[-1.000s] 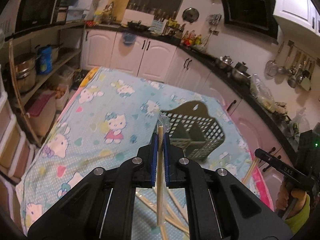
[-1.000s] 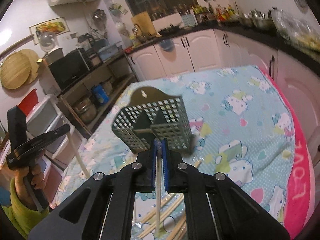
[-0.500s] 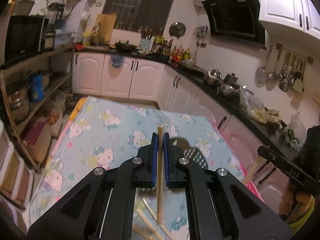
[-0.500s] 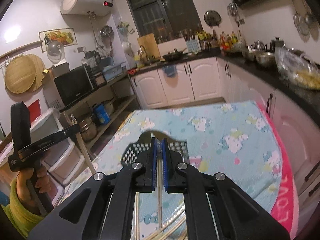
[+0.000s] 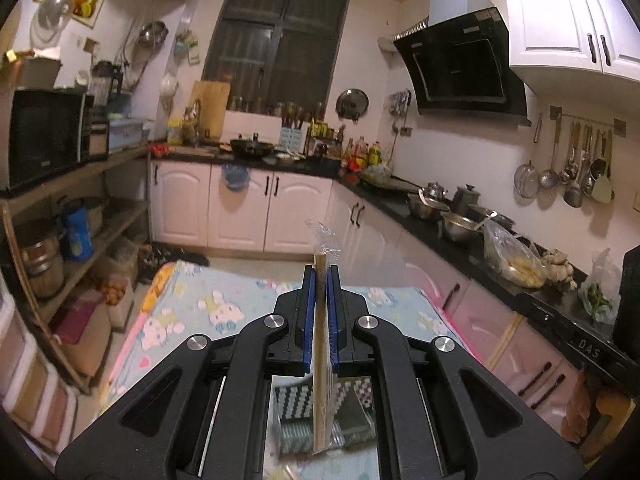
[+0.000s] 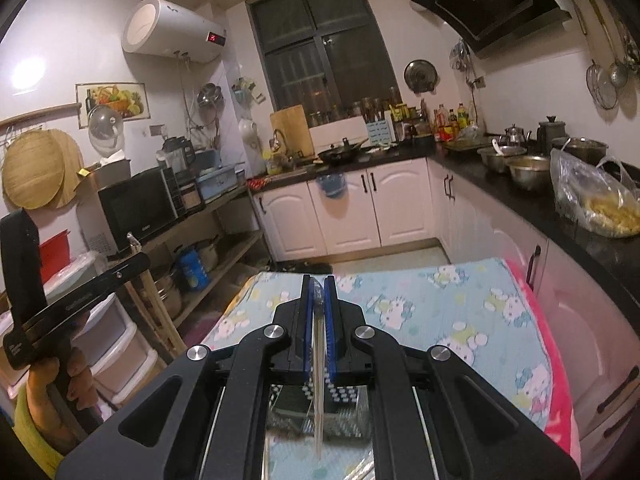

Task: Organize utensils
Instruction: 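Lift both held chopsticks and carry them above the green caddy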

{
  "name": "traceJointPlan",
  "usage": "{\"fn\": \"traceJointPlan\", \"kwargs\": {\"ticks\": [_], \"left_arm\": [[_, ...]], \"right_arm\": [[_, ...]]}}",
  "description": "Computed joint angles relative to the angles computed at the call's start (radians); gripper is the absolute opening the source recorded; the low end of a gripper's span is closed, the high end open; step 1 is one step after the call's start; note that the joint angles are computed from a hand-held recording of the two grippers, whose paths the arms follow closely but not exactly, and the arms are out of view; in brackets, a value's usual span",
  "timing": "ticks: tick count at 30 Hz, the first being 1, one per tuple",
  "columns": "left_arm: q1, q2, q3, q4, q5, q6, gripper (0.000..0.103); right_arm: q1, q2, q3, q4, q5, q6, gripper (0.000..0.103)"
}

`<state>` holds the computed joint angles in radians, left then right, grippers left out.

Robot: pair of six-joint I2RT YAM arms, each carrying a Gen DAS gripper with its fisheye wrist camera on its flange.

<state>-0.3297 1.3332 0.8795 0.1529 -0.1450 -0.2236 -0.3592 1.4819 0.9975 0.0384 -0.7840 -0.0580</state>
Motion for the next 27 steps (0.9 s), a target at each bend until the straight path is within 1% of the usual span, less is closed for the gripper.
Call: {"fn": "traceJointPlan", "kwargs": {"ticks": [6, 9, 14, 16, 22, 27], "left_arm": [[-0.002, 0.075, 0.043, 0.043, -0.034, 0.011, 0.002], [0.008, 0.112, 0.052, 0.069, -0.032, 0.001, 0.002], [0.022, 0.158, 0.036, 0.136, -0.016, -0.005, 0.002], [0.02, 0.172, 0.035, 0.148, -0.031, -0.004, 0.002], [0.028, 0.255, 0.029, 0.217, -0.027, -0.017, 0.002], [0.034, 0.301, -0.002, 0.284, -0.013, -0.027, 0.002]], "right_arm": [[0.03, 0.037, 0.03, 0.079, 0.058, 0.032, 0.006], [0.041, 0.066, 0.051, 0.107, 0.072, 0.048, 0.006], [0.065, 0.104, 0.066, 0.167, 0.106, 0.062, 0.006], [0.074, 0.116, 0.064, 0.186, 0.116, 0.066, 0.006], [0.117, 0.156, 0.059, 0.235, 0.164, 0.067, 0.006], [0.15, 0.188, 0.043, 0.283, 0.2, 0.065, 0.006]]}}
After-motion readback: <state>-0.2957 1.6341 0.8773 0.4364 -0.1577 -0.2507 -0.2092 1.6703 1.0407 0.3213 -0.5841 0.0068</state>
